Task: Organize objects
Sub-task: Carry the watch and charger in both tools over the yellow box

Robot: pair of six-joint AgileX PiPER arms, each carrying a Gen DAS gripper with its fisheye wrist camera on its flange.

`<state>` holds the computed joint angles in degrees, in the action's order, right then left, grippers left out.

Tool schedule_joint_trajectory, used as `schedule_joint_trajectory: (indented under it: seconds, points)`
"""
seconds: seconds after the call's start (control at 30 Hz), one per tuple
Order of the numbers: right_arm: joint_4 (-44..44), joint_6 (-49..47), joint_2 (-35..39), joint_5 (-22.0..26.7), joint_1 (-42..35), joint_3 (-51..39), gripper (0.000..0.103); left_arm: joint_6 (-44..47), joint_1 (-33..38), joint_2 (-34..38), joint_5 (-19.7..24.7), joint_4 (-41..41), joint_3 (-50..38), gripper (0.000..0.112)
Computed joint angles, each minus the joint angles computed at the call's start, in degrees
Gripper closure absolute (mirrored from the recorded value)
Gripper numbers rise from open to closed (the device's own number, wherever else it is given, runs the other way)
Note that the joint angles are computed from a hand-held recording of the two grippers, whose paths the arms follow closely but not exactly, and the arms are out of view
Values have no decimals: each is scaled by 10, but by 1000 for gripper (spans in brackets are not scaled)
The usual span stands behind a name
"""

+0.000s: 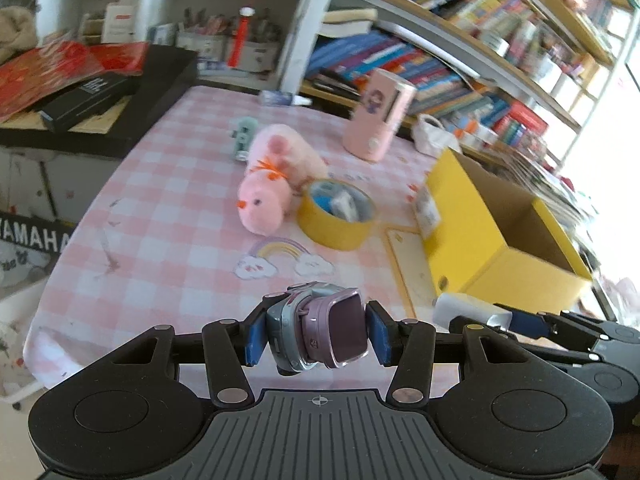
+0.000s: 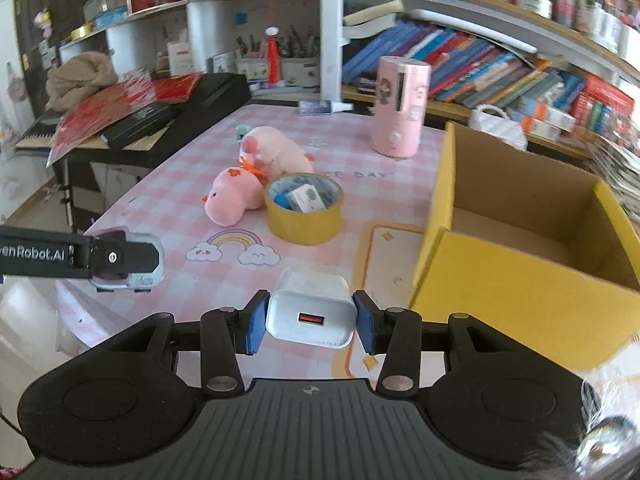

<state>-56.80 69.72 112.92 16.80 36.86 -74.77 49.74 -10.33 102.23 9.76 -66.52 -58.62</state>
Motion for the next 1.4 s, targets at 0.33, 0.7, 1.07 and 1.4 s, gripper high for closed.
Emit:
schedule_joint_trajectory:
  seconds: [0.33, 0.7, 1.07, 1.4]
  points:
    - [-160, 275, -80, 74, 52, 137, 61, 133, -34, -34, 29, -75, 50, 63]
    - [-163, 416, -150, 167, 105, 251, 61, 219, -73, -46, 63, -119, 69, 63]
    - [-142, 456, -186, 206, 119, 299, 61, 230, -101, -30, 82, -114, 45, 63]
    - [-135, 486, -211, 215, 98, 332, 61, 205, -125, -6, 90, -77, 8, 63]
